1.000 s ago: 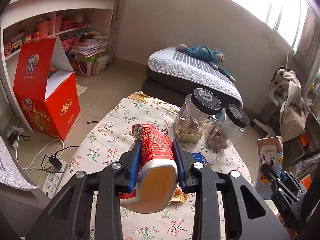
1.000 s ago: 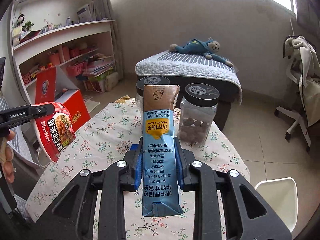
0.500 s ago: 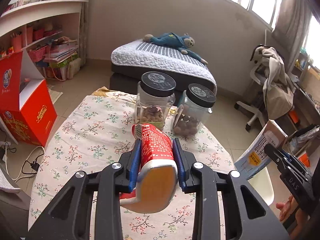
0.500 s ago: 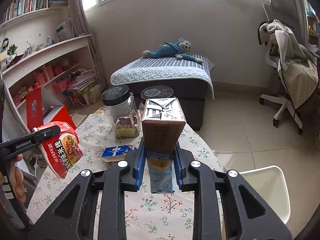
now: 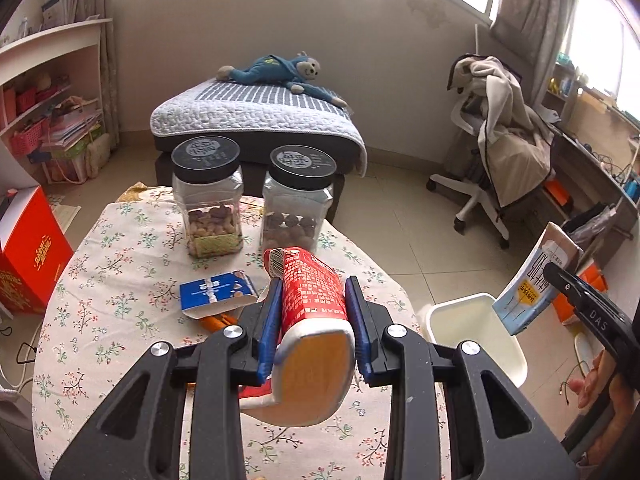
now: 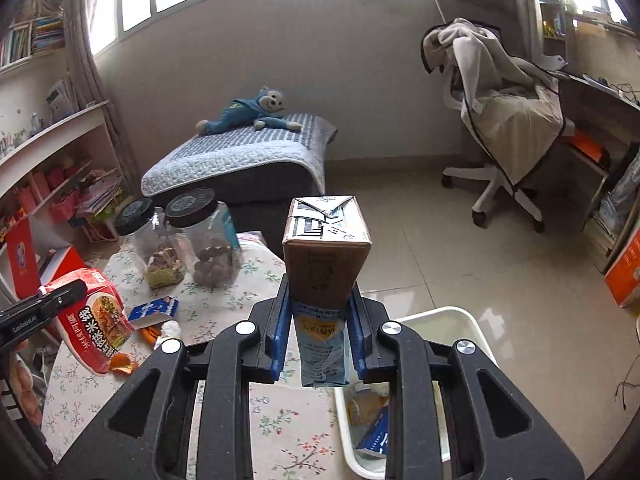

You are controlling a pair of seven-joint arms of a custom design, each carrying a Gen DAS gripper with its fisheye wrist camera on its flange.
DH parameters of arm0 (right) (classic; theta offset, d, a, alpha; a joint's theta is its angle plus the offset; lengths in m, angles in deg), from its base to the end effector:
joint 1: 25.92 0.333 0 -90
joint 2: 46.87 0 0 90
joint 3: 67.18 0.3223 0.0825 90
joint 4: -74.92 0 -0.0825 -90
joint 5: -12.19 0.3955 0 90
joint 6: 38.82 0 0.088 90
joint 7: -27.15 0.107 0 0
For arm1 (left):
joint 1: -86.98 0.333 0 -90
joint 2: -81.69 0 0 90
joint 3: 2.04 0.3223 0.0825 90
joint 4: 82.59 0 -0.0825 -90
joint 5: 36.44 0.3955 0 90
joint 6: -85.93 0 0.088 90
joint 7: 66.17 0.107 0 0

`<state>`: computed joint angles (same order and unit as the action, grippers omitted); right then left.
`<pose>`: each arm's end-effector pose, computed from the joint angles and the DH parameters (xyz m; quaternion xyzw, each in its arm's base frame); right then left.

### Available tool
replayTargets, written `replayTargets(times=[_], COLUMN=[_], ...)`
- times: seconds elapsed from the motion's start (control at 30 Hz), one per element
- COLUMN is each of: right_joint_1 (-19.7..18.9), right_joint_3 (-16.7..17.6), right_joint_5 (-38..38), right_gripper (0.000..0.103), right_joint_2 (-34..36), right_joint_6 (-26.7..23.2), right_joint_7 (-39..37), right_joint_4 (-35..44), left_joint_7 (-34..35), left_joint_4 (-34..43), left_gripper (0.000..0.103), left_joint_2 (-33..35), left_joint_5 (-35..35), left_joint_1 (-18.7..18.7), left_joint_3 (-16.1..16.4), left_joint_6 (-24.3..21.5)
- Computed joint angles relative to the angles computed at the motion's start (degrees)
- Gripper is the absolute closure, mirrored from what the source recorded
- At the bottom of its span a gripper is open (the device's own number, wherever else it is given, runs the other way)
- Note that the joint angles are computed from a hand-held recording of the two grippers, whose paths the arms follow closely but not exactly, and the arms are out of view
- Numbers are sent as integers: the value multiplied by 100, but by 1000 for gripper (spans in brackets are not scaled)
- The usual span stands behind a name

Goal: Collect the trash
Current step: 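Carry the packet and carton over the white bin and open both tools, then move both open tools back over the table toward the orange peels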

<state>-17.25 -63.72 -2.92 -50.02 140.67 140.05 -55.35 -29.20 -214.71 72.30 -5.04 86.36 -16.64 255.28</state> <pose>0.5490 0.1417 0.4883 -0.6582 0.6099 -0.2555 0.3599 0.5107 -0.1802 0.4979 -0.6906 0.5956 -0.3350 0.2368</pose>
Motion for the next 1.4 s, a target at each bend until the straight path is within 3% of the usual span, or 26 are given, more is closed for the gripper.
replayTargets(times=[0.1, 0.17, 0.2, 0.23, 0.3, 0.4, 0.57, 0.8, 0.9, 1.0, 1.07, 1.13, 1.23, 1.4], right_joint_1=[-174, -364, -552, -713, -1087, -1756, -2037, -1950, -1968, -1969, -1956, -1933, -1819, -1626], right_joint_3=[-60, -25, 46, 94, 238, 520, 400, -40, -131, -216, -272, -321, -363, -309], right_joint_5=[-185, -554, -965, -1309, -2085, -3785, -5268, -5728, -5946, -6066, -6139, -6121, -5668, -4497], right_gripper=[79, 72, 53, 41, 36, 18, 8, 7, 7, 7, 7, 7, 7, 7], right_joint_2=[-46, -110, -140, -183, -256, -362, -484, -614, -672, -670, -685, -715, -693, -637], right_joint_6=[-159, -294, -273, -209, -177, -186, -258, -239, -329, -370, -356, -343, -350, -290], right_joint_7=[246, 585, 1037, 1418, 2189, 3987, 5624, 6504, 6829, 7084, 7208, 7196, 6746, 5580], right_joint_4=[-70, -100, -114, -146, -144, -31, 97, 65, 62, 92, 81, 47, -8, -142], left_joint_7=[-67, -51, 9, 75, 219, 356, 329, 713, 1092, 1695, 2084, 2759, 3409, 3676], left_joint_4=[242, 394, 459, 549, 722, 1017, 1501, 2346, 2702, 3016, 3085, 2975, 2827, 2347], left_gripper=[72, 71, 72, 72, 72, 71, 71, 71, 70, 64, 35, 24, 23, 18], left_joint_2=[243, 408, 486, 581, 764, 1044, 1508, 2333, 2667, 2965, 3062, 3086, 3034, 2523], left_joint_5=[166, 192, 138, 64, -125, -278, -170, -726, -1189, -1855, -2387, -3249, -4106, -4555], left_joint_1=[-99, -252, -350, -450, -653, -950, -1446, -2061, -2150, -2067, -1919, -1399, -890, -939], left_joint_3=[-121, -110, -83, -60, -12, 36, 144, 243, 130, -136, -363, -982, -1523, -1219], left_joint_6=[-92, -122, -120, -126, -110, -100, -92, -168, -169, -201, -140, 61, 110, 56])
